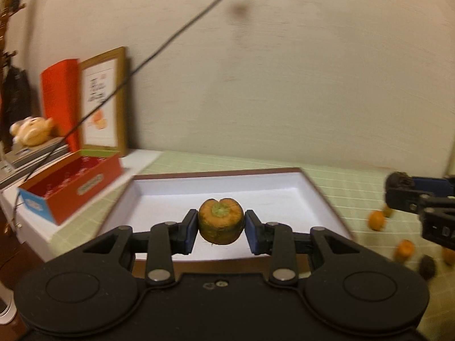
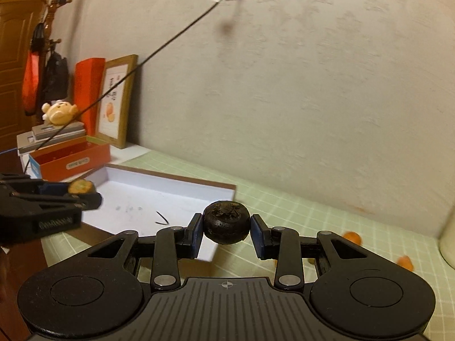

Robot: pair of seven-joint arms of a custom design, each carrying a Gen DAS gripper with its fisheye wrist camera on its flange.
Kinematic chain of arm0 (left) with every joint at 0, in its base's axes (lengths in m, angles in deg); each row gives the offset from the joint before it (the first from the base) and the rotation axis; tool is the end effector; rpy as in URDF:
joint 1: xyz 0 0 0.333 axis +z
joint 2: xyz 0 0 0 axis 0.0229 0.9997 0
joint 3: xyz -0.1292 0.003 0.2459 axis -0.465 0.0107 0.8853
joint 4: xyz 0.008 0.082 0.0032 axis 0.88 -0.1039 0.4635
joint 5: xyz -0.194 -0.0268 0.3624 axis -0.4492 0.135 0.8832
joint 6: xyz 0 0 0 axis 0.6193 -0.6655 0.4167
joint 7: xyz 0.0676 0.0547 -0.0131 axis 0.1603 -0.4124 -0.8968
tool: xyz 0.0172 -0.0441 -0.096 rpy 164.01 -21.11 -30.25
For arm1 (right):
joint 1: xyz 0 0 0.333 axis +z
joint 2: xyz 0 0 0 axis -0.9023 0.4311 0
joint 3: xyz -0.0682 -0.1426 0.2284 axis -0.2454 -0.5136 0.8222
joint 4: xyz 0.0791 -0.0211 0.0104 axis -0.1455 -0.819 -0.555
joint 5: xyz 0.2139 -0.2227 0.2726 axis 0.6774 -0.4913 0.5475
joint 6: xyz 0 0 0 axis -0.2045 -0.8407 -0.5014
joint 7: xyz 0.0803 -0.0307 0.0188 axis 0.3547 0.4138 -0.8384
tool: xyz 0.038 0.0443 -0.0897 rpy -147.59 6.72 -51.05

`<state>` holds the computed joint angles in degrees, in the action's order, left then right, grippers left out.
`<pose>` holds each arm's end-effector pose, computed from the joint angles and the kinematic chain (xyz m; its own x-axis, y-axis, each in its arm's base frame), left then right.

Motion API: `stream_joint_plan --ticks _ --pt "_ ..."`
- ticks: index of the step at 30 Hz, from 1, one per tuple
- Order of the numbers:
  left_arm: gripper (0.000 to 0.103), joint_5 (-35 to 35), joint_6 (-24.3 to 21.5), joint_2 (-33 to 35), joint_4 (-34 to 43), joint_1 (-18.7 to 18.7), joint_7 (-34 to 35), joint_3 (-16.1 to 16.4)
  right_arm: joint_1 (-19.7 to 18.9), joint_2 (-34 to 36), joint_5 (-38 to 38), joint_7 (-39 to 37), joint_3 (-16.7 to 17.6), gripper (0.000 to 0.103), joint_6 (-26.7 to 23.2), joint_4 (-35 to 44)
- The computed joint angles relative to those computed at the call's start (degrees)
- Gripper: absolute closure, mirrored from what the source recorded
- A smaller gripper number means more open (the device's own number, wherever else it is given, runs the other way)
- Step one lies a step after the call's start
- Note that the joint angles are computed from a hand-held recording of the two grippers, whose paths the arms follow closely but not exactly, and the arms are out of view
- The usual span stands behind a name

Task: Organize fruits
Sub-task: 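Carry both held fruits over the white-lined brown box, then open the left gripper over the box while the right gripper releases its dark fruit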

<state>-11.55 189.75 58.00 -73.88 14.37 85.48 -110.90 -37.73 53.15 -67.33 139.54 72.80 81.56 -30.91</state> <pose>0.7446 -0.0461 0.4734 -0.4717 -0.8796 -0.0614 -0.3377 0.2445 -0.9089 0.6481 0.2888 0.4960 -0.2172 -0.9760 0.0132 -0.3853 0.0733 -0.9199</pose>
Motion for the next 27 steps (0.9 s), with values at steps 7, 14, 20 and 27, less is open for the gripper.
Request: stream_joint_plan --ticks 7,14,20,27 --pt "0.078 7.6 1.46 4.59 6.45 -2.04 -9.73 4.01 0.5 7.42 5.0 -5.92 -1.51 0.067 2.29 8.91" --pt "0.078 17.32 0.51 10.73 14.93 -3.82 -20.0 7.0 1.57 13.06 10.57 -11.69 -4.47 0.067 4.51 15.52" --pt "0.078 25.06 -2.48 17.0 23.98 -5.3 -27.17 8.75 1.76 18.88 17.31 -16.93 -6.58 0.067 5.4 22.48" --pt "0.077 31.74 -6.47 23.8 34.35 -7.26 -34.31 11.03 1.31 26.04 26.32 -22.99 -8.32 0.067 5.11 31.16"
